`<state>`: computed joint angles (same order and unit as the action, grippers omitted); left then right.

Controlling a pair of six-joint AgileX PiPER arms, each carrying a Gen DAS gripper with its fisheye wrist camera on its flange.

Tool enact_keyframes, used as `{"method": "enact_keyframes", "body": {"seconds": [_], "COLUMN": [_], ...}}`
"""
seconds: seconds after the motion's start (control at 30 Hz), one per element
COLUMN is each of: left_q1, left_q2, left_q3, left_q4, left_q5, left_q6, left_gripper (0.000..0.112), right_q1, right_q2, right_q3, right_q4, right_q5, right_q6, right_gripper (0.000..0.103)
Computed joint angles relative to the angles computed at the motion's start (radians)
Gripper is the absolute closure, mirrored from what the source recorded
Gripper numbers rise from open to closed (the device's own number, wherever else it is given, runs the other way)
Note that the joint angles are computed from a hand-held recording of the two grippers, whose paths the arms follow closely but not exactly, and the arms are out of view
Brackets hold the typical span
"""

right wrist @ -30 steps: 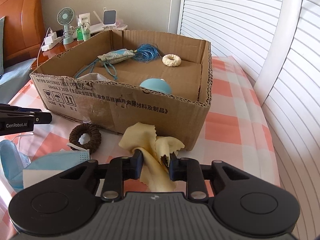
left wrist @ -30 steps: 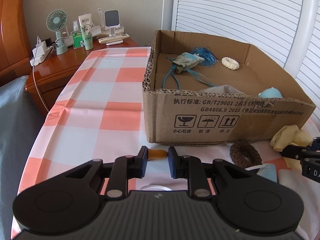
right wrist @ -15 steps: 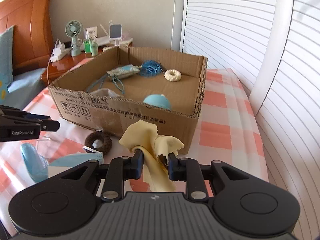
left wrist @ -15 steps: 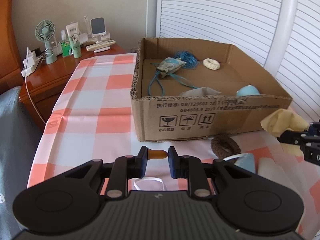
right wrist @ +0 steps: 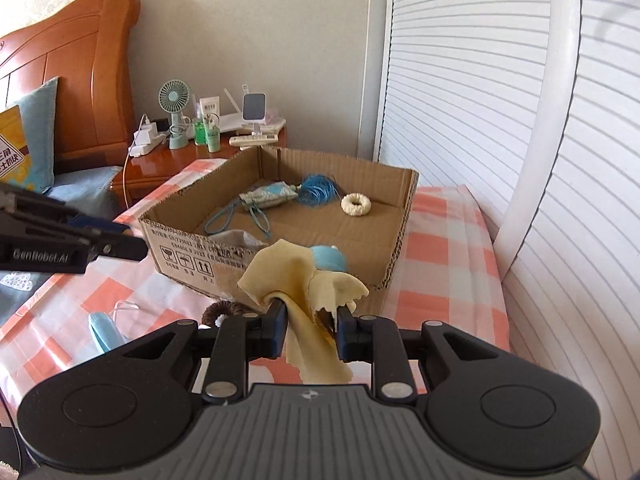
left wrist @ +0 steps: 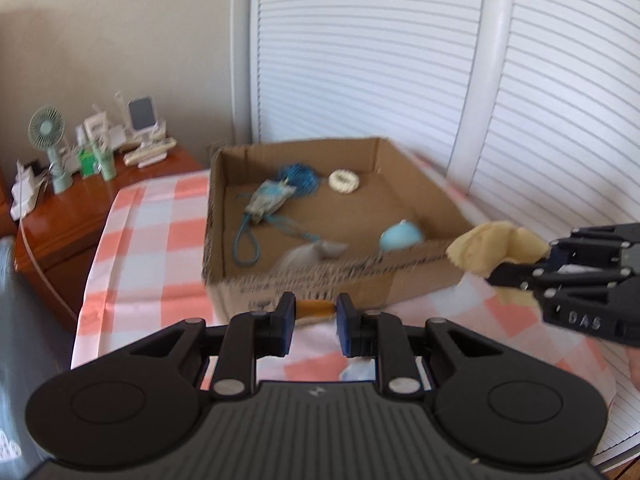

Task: Organize soft objects
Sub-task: 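Carry the yellow cloth over the box and open the right gripper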

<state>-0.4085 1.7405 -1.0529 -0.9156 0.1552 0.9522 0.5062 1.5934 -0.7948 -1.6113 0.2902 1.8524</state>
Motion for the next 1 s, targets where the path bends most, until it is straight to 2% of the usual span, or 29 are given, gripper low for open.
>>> {"method": "enact_keyframes", "body": {"seconds": [0.13, 0.2, 0.3, 0.47, 0.63, 0.73, 0.8, 0.83, 0.87, 0.93, 1.0], "left_q1": [-0.004, -0.02, -0.02, -0.036, -0.025, -0.034, -0.034, -0.032, -0.032, -0.035, -0.026], "left_q2": [0.072, 0.132, 0.241, 0.385, 0.496, 0.536, 0.567, 0.58, 0.583, 0.556, 0.537], "left_q3": [-0.14, -0.227, -0.389, -0.601, -0.777, -0.836, -0.89, -0.911, -0.912, -0.842, -0.818], "left_q4": [0.064, 0.216, 0.343, 0.656, 0.731, 0.802, 0.811, 0.801, 0.808, 0.849, 0.79], "left_q5": [0.055, 0.051, 0.118, 0.17, 0.281, 0.305, 0.34, 0.354, 0.349, 0.266, 0.268], "left_q6": [-0.051, -0.201, -0.349, -0.662, -0.747, -0.796, -0.794, -0.785, -0.795, -0.849, -0.8], "left_gripper": [0.092, 0.092, 0.092, 0.092, 0.092, 0.091, 0.069, 0.037, 0.014, 0.012, 0.012], "right_q1": [-0.012, -0.016, -0.026, -0.047, -0.062, -0.071, -0.076, -0.078, -0.082, -0.09, -0.095], "right_q2": [-0.016, -0.019, -0.014, 0.015, 0.037, 0.05, 0.061, 0.065, 0.07, 0.08, 0.092], "right_q3": [-0.005, -0.004, -0.005, -0.029, -0.057, -0.078, -0.095, -0.101, -0.108, -0.126, -0.143], "right_q4": [0.002, -0.029, -0.065, -0.053, -0.036, -0.002, 0.033, 0.04, 0.053, 0.106, 0.145], "right_q5": [-0.004, -0.002, -0.011, -0.029, -0.046, -0.057, -0.061, -0.062, -0.068, -0.079, -0.079], "right_q6": [-0.027, 0.002, 0.043, 0.022, -0.009, -0.051, -0.09, -0.095, -0.109, -0.162, -0.207], "right_gripper": [0.075, 0.075, 0.075, 0.075, 0.075, 0.075, 0.075, 0.075, 0.075, 0.075, 0.075]}}
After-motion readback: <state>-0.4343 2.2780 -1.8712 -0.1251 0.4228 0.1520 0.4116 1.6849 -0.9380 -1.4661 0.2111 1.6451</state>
